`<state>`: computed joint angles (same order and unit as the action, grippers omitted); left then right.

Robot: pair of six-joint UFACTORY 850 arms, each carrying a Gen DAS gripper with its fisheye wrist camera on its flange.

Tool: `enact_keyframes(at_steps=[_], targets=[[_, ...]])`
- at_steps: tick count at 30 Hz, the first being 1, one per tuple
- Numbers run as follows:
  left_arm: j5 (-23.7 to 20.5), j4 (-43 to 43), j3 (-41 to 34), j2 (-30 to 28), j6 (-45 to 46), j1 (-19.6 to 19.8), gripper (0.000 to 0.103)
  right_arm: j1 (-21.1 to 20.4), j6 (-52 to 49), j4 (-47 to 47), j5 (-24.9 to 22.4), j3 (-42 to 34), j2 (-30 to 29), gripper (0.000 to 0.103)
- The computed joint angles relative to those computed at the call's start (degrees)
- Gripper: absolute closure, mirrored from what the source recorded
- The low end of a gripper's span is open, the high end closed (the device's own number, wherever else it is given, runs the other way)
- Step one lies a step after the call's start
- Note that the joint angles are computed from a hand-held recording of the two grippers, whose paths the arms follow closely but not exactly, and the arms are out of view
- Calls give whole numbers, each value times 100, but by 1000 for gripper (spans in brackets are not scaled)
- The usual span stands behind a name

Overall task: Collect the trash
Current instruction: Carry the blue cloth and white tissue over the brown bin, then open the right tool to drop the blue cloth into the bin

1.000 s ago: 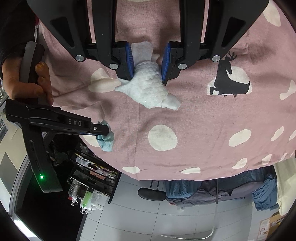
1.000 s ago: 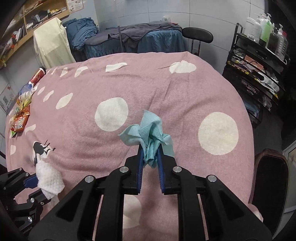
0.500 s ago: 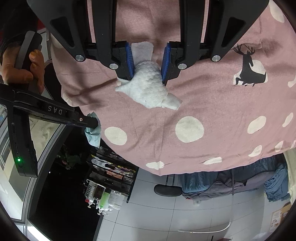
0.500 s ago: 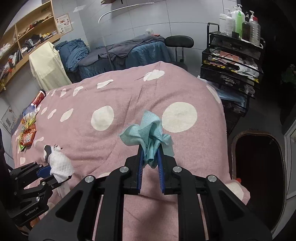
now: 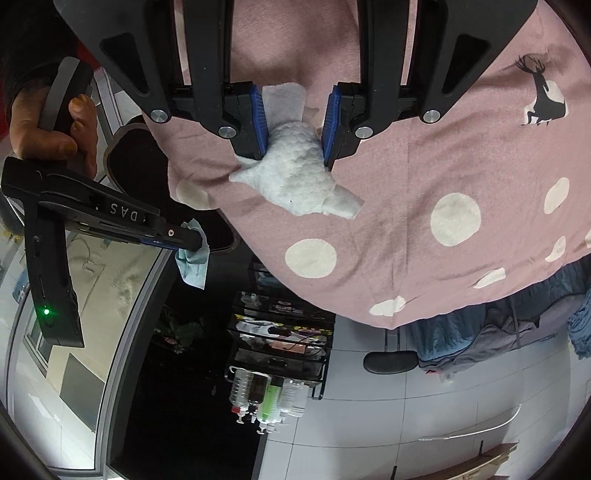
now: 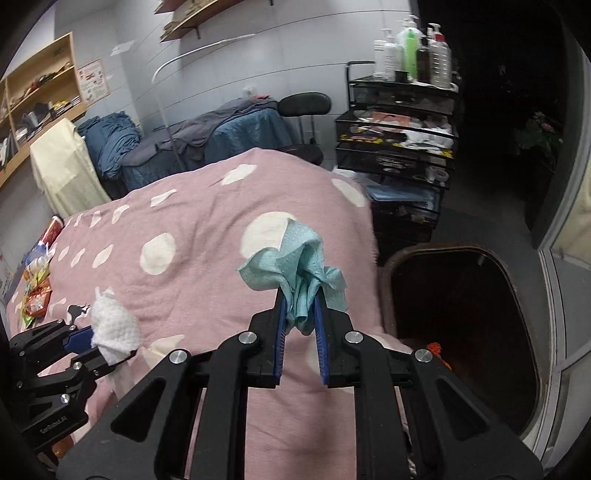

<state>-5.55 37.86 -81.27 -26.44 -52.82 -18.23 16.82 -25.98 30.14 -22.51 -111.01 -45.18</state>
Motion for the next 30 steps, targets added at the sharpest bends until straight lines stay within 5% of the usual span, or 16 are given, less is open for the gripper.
enact_keyframes(at_steps=[7, 14, 30], targets=[[17, -1029, -299, -201, 1195, -119, 77, -301, 829, -541, 236, 243, 91, 88], [-71, -3048, -597, -416, 3262, -165, 77, -578, 2062, -1514, 249, 306, 21, 88], [-302, -5827, -1089, -754, 6170, -259, 77, -908, 3464, -2569, -372, -136, -567, 88]])
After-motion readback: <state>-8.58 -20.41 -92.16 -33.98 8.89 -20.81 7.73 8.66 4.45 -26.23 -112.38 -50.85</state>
